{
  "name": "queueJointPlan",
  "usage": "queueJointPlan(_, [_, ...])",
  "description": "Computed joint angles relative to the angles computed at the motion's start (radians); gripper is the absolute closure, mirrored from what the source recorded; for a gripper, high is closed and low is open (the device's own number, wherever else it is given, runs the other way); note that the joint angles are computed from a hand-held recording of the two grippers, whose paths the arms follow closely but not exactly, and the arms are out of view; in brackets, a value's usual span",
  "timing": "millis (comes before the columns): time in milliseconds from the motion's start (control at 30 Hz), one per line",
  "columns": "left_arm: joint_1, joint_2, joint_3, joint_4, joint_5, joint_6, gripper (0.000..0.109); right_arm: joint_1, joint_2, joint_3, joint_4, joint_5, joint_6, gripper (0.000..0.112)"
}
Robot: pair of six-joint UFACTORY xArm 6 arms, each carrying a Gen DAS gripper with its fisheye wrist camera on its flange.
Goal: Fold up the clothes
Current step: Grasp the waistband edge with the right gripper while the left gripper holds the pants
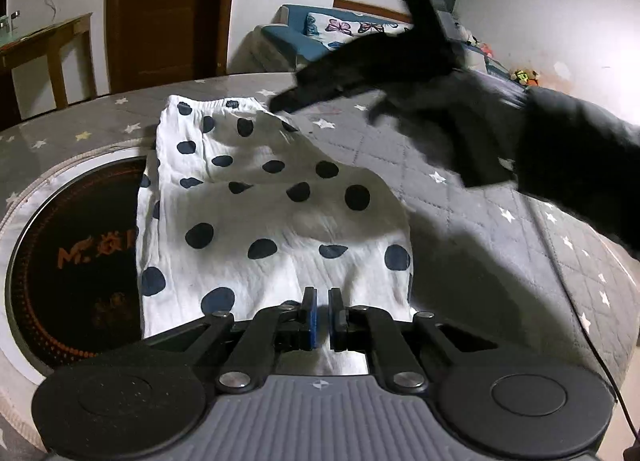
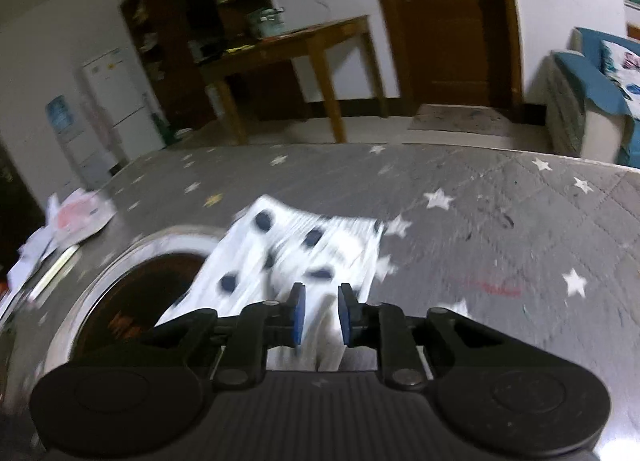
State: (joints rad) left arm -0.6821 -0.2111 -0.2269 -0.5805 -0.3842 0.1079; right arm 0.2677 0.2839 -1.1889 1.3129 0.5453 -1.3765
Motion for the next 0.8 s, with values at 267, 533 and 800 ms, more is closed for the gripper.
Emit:
queueJointPlan(267, [0.130,-0.054,0.068,0.352,0.001,-0.253,0.098,0.089,0.149,-0.139,-0.057,-0.146,0.079,0.093])
queueJointPlan(533, [0.246,-0.051,0.092,0.646,-0.034,-0.457,0.097,0.153,0.144,-0.125,0.006,-0.287,-0.075,0.105])
queueJointPlan(800, [0.246,-0.055,0.111,0.645,-0.047,-0.480,0.095,0.173,0.210,-0.205,-0.015,-0.362,-0.036,0.102])
